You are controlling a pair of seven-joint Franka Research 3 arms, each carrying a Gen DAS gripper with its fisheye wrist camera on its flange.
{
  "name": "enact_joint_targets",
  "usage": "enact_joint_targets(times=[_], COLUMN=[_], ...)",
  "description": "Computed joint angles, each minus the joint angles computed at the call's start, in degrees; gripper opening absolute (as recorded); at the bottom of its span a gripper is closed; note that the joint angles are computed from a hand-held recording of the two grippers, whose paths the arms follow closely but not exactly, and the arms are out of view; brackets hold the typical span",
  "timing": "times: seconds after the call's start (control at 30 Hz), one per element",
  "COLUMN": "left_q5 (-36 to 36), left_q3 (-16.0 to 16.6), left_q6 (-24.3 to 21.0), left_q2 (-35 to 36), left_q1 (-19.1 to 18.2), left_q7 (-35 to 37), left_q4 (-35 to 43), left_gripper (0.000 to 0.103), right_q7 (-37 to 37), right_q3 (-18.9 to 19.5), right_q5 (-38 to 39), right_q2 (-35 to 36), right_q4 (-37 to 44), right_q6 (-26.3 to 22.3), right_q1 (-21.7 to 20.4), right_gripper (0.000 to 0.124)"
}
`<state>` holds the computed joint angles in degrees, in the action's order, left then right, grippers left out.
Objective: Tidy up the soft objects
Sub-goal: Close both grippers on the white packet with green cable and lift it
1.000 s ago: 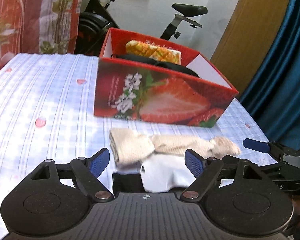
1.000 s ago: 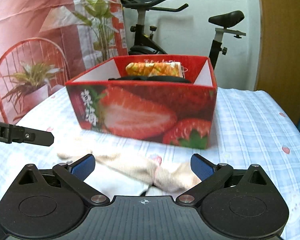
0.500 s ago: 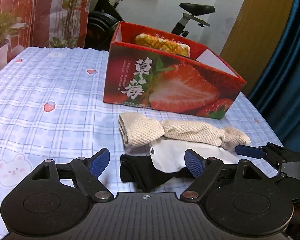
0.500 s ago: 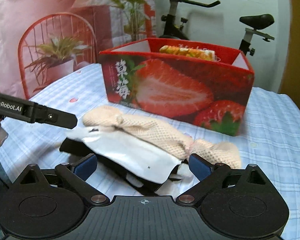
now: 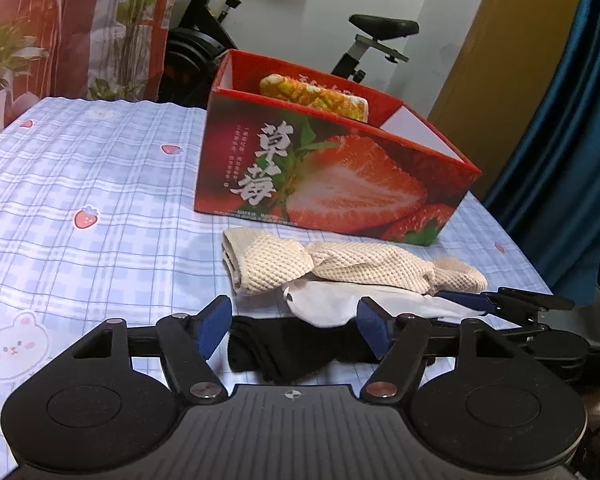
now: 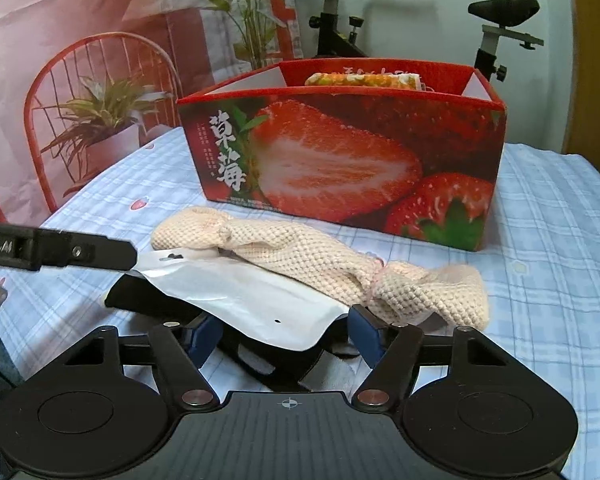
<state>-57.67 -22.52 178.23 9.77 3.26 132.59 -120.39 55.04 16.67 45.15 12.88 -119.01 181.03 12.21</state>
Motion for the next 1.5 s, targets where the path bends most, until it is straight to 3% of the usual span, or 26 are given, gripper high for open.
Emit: enact_joint_targets(times=[0.2, 0.33, 0.53, 0.77, 0.87, 0.97, 1.13, 1.23, 1.5], left_q5=[-0.2, -4.7, -7.0, 8.2, 10.0, 12.5, 9.7, 11.4, 17.0], left_q3=[-0.5, -1.2, 0.2, 4.2, 2.3, 0.8, -6.1, -5.6, -4.9], left_q6=[0.2, -6.0, -8.9, -13.0, -15.7, -14.3, -15.1, -15.6, -16.5], left_q2=[1.1, 3.0, 7.1, 12.5, 14.6, 16.4, 20.0, 21.4, 24.5], left_q1=[1.3, 3.4, 2.4, -0.2, 2.2, 3.2, 8.7, 7.9, 7.1], left_q7=[-0.3, 5.2, 11.3, -3.7, -5.0, -6.6, -3.1, -4.1, -10.7], left_q4=[1.7, 5.9, 11.3, 16.2, 18.4, 19.7, 22.8, 24.3, 27.7], left_gripper=[0.071, 0.066, 0.066, 0.061, 0.061, 0.061, 0.061, 0.061, 0.055], right_q7=[1.4, 5.0, 7.9, 8.7, 8.3, 6.9, 6.9, 5.9, 6.4], right_q3=[-0.9, -2.7, -3.0, -1.8, -0.5, 1.7, 2.0, 3.7, 3.3], right_q5=[-0.8, -3.3, -6.0, -7.4, -6.8, -5.3, -4.4, -3.1, -2.5], right_q2=[2.5, 4.7, 7.7, 9.6, 10.1, 10.6, 11.2, 11.4, 12.1], right_q4=[3.7, 6.6, 11.1, 12.9, 13.3, 13.6, 14.0, 14.1, 14.8], right_q6=[-0.9, -2.1, -3.3, -3.2, -2.9, -2.2, -1.9, -1.8, -1.8], right_q1=[0.1, 0.8, 0.1, -1.5, -2.7, -4.6, -5.0, -6.4, -6.0], right_gripper=[0.061, 0.061, 0.058, 0.051, 0.049, 0.048, 0.04, 0.04, 0.039])
